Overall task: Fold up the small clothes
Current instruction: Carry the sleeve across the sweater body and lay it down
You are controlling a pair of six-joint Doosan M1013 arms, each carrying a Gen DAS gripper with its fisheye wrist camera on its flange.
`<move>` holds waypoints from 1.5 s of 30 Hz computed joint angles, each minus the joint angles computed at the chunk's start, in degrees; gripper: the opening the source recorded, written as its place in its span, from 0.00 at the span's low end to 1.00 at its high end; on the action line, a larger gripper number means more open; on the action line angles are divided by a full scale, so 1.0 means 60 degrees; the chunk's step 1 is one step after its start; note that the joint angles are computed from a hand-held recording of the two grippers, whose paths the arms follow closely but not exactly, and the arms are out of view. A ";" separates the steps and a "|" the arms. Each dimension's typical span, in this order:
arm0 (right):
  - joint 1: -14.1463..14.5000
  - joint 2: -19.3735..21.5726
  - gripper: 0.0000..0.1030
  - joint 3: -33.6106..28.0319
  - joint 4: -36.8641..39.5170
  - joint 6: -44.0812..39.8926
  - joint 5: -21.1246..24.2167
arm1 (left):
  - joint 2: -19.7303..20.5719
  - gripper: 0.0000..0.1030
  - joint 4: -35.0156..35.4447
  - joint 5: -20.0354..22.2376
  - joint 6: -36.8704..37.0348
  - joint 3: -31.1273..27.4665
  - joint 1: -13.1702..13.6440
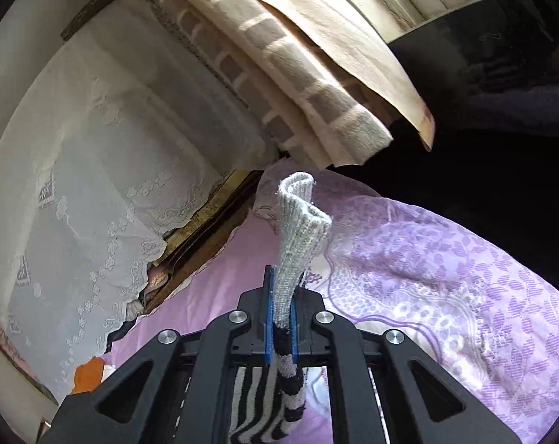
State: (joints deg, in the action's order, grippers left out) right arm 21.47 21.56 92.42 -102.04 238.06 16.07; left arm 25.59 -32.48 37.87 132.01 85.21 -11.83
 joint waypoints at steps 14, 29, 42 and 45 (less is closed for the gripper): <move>0.1027 0.0863 0.07 -0.2390 0.7261 -0.9247 -0.0670 | 0.0140 0.57 -0.1462 0.0853 -0.0348 -0.0634 0.1529; 0.2007 0.2524 0.07 -0.5069 1.6291 -1.9005 0.0165 | 0.0394 0.57 -0.1403 0.0958 -0.1324 -0.1254 0.2794; 0.2285 0.4165 0.39 -0.7442 1.8549 -2.0999 0.2656 | 0.0520 0.63 -0.0291 0.0617 -0.2316 -0.1134 0.3665; 0.2311 0.4213 0.55 -0.7488 1.8608 -2.1265 0.2919 | 0.0587 0.65 -0.0132 0.0704 -0.2675 -0.1110 0.3864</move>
